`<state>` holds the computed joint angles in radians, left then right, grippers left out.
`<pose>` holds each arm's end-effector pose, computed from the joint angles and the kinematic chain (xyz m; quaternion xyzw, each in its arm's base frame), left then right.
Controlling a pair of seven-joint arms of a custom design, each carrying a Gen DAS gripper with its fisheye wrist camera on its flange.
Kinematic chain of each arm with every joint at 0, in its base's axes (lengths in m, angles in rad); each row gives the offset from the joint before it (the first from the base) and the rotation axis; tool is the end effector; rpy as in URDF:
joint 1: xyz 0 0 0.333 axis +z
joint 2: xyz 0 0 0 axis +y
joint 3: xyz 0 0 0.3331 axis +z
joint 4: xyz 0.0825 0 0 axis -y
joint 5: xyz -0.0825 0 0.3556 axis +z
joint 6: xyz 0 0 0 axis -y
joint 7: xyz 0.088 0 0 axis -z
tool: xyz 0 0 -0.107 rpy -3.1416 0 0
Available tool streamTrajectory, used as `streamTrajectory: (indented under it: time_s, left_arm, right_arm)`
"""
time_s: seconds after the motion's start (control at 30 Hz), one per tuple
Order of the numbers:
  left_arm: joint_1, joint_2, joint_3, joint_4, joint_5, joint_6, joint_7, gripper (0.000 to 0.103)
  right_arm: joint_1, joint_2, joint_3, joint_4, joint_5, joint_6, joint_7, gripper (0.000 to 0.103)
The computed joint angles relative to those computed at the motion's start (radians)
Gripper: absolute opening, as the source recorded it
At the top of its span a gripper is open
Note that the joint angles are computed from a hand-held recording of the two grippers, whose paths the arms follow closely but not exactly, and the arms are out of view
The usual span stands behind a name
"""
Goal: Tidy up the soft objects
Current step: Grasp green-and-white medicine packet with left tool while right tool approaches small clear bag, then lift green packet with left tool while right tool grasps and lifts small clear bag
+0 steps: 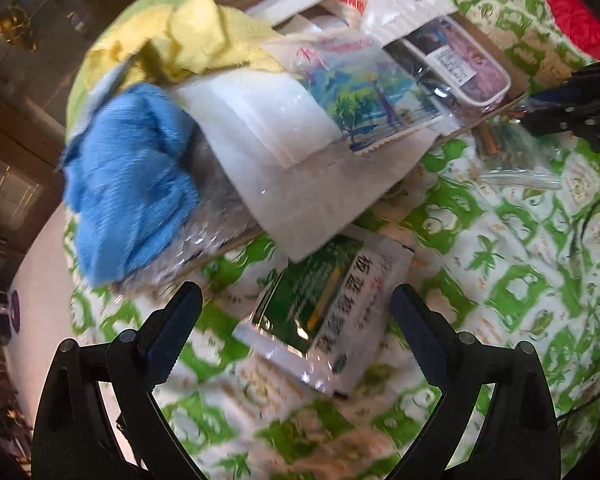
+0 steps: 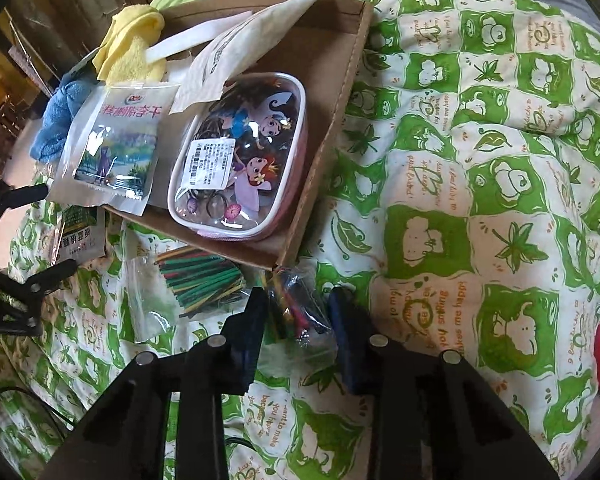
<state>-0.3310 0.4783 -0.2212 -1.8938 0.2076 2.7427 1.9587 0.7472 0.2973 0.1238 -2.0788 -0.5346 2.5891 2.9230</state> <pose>0.5603 -0.3364 0.3317 -0.2422 0.9510 -0.1398 0.1322 0.3748 0.4546 0.3419 -0.6733 0.7171 -0.1030 0.1477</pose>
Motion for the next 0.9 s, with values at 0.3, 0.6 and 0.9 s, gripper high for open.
streamTrajectory:
  time_s: [0.3,0.6,0.9]
  left_arm:
    - [-0.026,0.026,0.005,0.001,-0.004,0.020,-0.070,0.081]
    - [0.066,-0.092,-0.092,-0.161,-0.167,-0.010,-0.022,0.060]
    - [0.086,-0.219,-0.118,-0.338,-0.368,0.005,0.038,0.060]
  right_arm:
    - [0.006,0.010,-0.003,0.003,-0.017,0.024,0.007,0.019]
    - [0.012,-0.041,0.013,-0.076,-0.006,0.136,0.051,0.012]
    - [0.037,-0.020,0.052,-0.116,0.114,0.337,-0.039,0.012]
